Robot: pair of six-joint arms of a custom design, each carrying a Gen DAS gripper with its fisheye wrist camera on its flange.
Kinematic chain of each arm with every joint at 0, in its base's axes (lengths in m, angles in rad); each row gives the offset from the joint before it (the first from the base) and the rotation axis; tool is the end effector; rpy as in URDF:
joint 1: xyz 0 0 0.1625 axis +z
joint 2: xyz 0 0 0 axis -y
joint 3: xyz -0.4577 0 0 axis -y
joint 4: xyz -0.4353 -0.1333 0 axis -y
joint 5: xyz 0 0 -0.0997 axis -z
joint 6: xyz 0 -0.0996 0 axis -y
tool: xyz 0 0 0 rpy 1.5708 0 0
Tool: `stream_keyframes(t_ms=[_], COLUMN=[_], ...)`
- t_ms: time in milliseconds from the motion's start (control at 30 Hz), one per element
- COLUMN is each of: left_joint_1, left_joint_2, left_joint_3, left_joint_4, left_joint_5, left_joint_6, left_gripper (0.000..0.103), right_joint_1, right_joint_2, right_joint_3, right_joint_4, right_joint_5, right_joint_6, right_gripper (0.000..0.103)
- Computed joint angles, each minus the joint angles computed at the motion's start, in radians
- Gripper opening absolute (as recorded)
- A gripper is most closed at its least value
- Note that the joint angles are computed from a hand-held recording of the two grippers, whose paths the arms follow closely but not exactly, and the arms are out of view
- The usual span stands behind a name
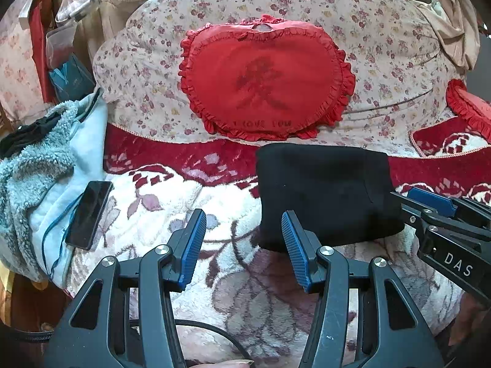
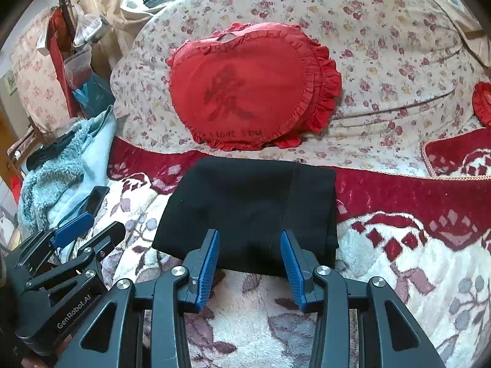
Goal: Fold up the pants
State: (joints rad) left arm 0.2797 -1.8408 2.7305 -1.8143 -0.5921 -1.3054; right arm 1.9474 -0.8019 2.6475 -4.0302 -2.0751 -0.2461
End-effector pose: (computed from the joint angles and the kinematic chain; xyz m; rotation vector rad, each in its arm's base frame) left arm -0.1308 -0.2622 0.1610 0.3641 2.1300 -0.8994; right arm 0.2013 -0.2773 0.0586 0.5842 -2.4965 0.8511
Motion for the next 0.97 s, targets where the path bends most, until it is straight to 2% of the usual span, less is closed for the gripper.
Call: stream_keyframes(t_ms=[567, 733, 833, 967], left_joint_1=[0.004, -0.005, -0.016, 0.004], left_joint_2=[0.008, 0.0, -0.001, -0.004], left_joint_3=[0.011, 0.025, 0.028, 0.024], left_joint_4=[-0.076, -0.1, -0.087, -0.107], left_joint_5=[-0.025, -0.011, 0.008, 0.006], left_joint_6=[0.045, 0.059, 0.03, 0.048], left_gripper=[0.051, 0.051, 0.051, 0.051], right_joint_1=[-0.002, 0.0, 0.001, -0.025], right_joint_2=[0.005, 0.012, 0.014, 0.018], right_joint_3=[0.0, -0.002, -0.003, 0.003], right_joint_4=[-0.001, 0.004, 0.002, -0.022], right_joint_5=[0.005, -0.002, -0.002, 0.006], right_joint_6=[-0.004, -0.002, 0.0, -0.02], right_gripper=[0.042, 0.042, 0.042, 0.042])
